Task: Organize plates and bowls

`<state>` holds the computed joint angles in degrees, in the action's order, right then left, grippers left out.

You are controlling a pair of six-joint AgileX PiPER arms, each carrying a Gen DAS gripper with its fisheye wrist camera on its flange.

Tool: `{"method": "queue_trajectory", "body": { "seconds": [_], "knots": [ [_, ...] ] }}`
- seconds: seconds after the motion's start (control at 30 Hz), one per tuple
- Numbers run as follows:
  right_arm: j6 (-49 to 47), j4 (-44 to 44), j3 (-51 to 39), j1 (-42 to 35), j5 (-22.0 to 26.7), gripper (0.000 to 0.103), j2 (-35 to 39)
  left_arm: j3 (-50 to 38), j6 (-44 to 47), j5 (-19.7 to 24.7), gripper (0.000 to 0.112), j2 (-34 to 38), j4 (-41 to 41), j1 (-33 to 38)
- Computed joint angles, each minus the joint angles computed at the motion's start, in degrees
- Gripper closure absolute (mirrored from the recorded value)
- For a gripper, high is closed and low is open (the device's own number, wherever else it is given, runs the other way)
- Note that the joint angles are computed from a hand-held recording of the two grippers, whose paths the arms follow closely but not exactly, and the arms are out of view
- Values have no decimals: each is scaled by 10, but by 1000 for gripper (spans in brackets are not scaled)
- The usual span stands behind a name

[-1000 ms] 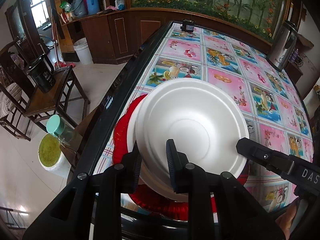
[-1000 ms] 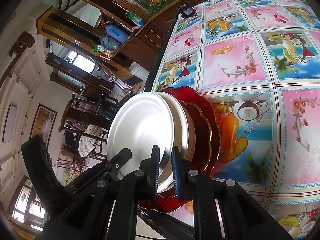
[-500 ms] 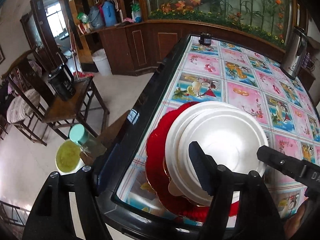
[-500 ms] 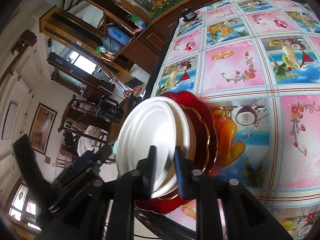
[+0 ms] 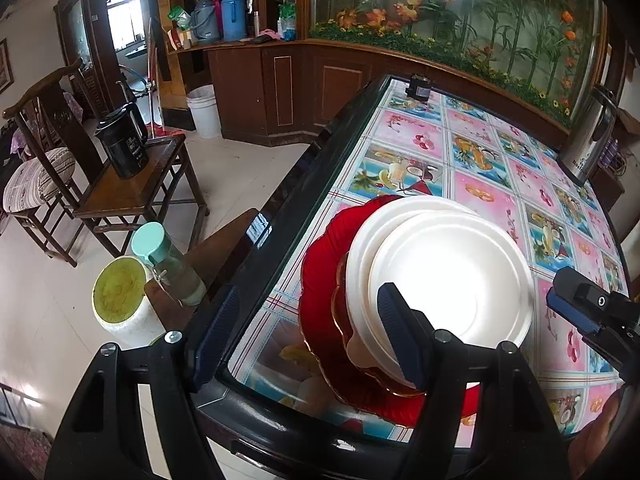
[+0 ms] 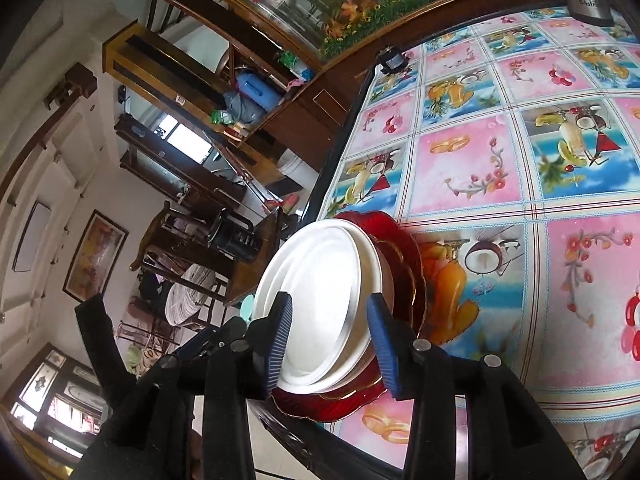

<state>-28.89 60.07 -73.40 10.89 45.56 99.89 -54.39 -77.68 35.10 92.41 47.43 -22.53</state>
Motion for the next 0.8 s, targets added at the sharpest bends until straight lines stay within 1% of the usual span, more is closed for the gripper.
{"method": "queue_trajectory", "body": {
  "seconds": [0.07,0.17,0.2,0.27,0.37,0.47,0.57,0.7,0.8],
  "knots": [
    [-4,3,5,-3,-3,62,-4,5,-9,5,41,-5,7,-4],
    [-14,9,14,-11,5,61,-11,13,-28,12,41,-11,24,-18],
    [-17,10,14,-15,6,61,-11,16,-37,16,41,-13,31,-25],
    [-28,14,25,-21,6,56,-18,23,-59,25,41,-16,48,-43],
    [-56,26,44,-33,10,55,-30,30,-79,35,41,-19,62,-66],
    [-86,30,68,-38,3,54,-51,38,-100,50,41,-28,74,-92],
    [-123,39,95,-42,-2,51,-74,48,-132,70,41,-40,95,-122],
    [-177,53,140,-40,-17,51,-111,60,-179,101,41,-55,122,-163],
    [-208,69,160,-44,-13,51,-128,64,-204,125,41,-63,133,-193]
  ]
}}
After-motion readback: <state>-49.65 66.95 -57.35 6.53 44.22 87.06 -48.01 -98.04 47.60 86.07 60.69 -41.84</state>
